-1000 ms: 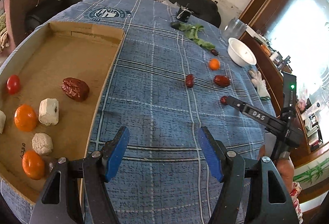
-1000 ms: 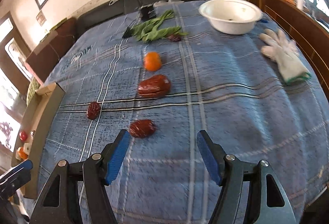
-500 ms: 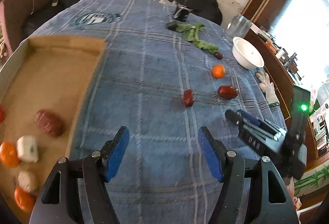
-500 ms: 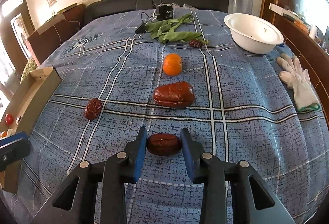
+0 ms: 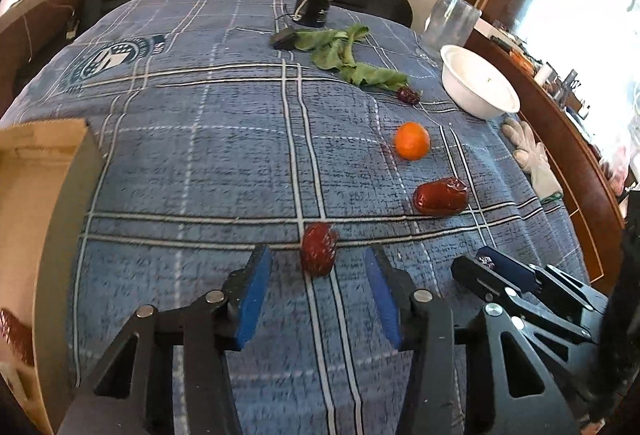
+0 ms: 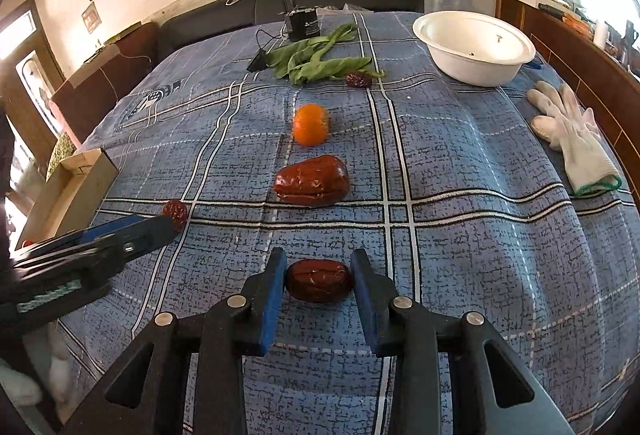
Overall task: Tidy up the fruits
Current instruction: 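Grasp a small red date with the left tool while the right tool grasps a large date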
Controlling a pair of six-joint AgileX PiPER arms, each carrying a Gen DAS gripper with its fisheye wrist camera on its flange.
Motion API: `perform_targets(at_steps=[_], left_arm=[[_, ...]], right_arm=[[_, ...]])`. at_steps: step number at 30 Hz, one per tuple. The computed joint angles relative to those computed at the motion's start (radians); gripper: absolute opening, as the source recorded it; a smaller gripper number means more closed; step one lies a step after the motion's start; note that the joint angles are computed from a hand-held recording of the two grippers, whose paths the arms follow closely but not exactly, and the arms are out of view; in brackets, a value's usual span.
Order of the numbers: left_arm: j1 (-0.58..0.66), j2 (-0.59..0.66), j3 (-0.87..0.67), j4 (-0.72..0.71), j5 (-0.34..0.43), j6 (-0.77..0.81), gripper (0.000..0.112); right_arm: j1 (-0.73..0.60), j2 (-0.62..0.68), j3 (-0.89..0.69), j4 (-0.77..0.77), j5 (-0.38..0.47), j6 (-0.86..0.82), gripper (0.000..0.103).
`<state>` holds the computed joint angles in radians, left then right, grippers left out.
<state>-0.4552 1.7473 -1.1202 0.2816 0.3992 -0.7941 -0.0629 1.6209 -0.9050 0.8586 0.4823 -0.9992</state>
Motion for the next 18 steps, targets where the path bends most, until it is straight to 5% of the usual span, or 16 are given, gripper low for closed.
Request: perform_targets(at_steps=[3, 10, 18], left_arm=[[-0.004, 0.025, -0.019, 0.02, 0.003, -0.006, 0.017], [0.004, -0.049, 0.05, -0.02, -0.029, 0.003, 0.018], [0.046, -0.341, 0.269, -0.041, -0.048, -0.048, 0.018]], right_arm=[[0.007, -0.004, 0.006, 0.004, -0.006, -0.006, 0.036], [-0.001, -0.016, 0.023, 0.077, 0.01, -0.084, 0.036], [-0.156, 0.105, -0.074, 0.239, 0.421, -0.198, 0.036]])
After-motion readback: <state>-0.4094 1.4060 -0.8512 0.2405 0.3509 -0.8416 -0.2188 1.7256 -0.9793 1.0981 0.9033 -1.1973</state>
